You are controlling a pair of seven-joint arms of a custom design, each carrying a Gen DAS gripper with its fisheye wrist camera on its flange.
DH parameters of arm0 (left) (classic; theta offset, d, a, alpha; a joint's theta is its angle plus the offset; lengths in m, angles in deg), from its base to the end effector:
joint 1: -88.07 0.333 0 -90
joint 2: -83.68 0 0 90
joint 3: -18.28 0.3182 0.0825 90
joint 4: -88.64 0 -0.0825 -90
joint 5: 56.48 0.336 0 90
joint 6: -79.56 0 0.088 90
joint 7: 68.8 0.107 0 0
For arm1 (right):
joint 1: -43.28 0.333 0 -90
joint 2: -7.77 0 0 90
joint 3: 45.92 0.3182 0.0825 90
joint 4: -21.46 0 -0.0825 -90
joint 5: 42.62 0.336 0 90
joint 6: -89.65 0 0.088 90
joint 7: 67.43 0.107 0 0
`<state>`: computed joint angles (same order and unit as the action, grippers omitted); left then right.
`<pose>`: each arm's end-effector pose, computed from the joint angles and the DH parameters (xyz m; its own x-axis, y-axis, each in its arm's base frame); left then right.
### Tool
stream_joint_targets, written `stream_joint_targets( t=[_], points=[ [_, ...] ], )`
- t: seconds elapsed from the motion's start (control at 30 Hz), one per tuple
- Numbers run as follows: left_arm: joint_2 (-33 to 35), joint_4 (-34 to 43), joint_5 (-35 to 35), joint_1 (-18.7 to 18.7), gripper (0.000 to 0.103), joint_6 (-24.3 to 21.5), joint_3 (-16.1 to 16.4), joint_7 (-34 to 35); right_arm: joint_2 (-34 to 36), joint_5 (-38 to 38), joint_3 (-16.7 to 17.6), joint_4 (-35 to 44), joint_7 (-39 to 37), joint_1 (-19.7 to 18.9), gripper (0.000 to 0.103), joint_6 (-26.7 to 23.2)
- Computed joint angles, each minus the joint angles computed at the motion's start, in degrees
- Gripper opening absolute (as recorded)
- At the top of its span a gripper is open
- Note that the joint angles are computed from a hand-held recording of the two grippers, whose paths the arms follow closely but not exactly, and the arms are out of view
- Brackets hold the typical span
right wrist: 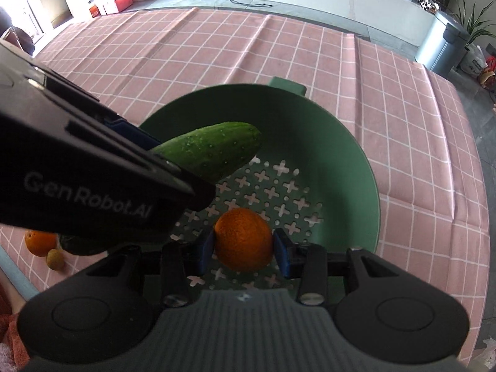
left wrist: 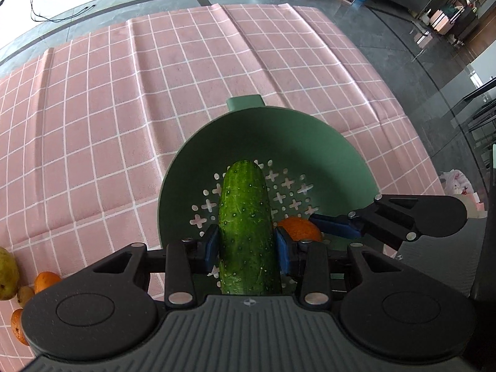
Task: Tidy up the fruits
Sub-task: 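Carry cucumber and orange into the green colander and open both tools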
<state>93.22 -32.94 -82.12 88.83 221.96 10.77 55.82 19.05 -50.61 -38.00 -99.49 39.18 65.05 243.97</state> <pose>0.5450 -0.0604 0.3870 -0.4000 -0.8920 0.2104 -0.8940 0.3292 -0.3040 0.4935 0.2829 0.3990 0.3342 -0.9419 -0.0339 -0.8757 -0.2970 -0.3807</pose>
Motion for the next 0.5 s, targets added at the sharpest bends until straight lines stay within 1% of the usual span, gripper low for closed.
stream_joint_targets(
  t=[0.1,0.23,0.5],
  points=[
    [1.3,0.7,2.1,-0.5,0.043,-0.5,0.2,-1.5,1.1,1.0,0.4,0.7,-1.7,-0.5,0.038,-1.1],
    [2.2,1.0,4.1,-0.6,0.043,-0.8,0.5,-3.4,2.4,4.0,1.2,1.2,-4.3,-1.2,0.038,-1.3],
    [2.3,0.3,5.5,-0.5,0.043,0.2,0.4,-5.2,2.7,5.7,1.2,1.1,-4.1,-0.9,0.04,-0.6]
  ],
)
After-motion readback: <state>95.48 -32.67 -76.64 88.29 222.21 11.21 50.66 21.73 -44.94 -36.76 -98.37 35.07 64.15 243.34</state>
